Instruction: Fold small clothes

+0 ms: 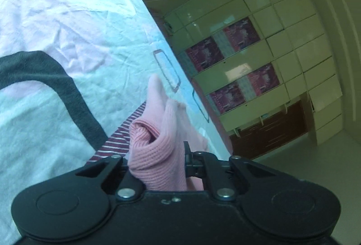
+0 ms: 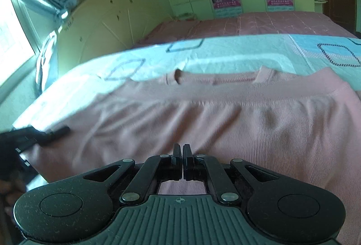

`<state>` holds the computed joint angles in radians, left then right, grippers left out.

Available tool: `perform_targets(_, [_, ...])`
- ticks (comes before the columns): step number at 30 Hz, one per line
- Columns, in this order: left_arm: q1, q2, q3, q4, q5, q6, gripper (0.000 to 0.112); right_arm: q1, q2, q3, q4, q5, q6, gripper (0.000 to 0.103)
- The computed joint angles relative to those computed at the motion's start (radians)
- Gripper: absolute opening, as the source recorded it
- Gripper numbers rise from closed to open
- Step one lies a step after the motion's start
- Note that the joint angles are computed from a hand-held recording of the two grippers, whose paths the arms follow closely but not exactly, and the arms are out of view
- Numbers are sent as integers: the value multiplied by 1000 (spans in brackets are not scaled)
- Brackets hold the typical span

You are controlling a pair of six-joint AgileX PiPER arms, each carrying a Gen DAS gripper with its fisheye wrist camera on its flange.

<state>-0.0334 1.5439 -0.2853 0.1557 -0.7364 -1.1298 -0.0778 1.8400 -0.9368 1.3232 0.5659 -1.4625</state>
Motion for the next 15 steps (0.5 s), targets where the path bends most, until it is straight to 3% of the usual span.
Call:
perform_targets(2, [52, 55, -30, 111, 58, -74, 8, -12, 24, -7, 40, 16, -37, 0])
perform_targets(4, [91, 60, -16, 174, 23, -138, 8, -3, 28, -2, 92, 2, -69, 0])
perform_targets(7, [10, 21, -18, 34, 60, -52, 8, -7, 24, 22, 146, 3, -158, 0])
perform_targets(8, [-35, -3, -21, -51, 76, 2, 8, -11, 27, 23, 155, 10, -184, 0])
perform_targets(12, [-221, -150, -151, -405, 324, 393, 8, -80, 15, 0, 95, 98, -89, 0])
perform_targets(15, [-327, -155, -297, -545, 449, 693, 8, -211, -30, 45, 153, 202, -134, 0])
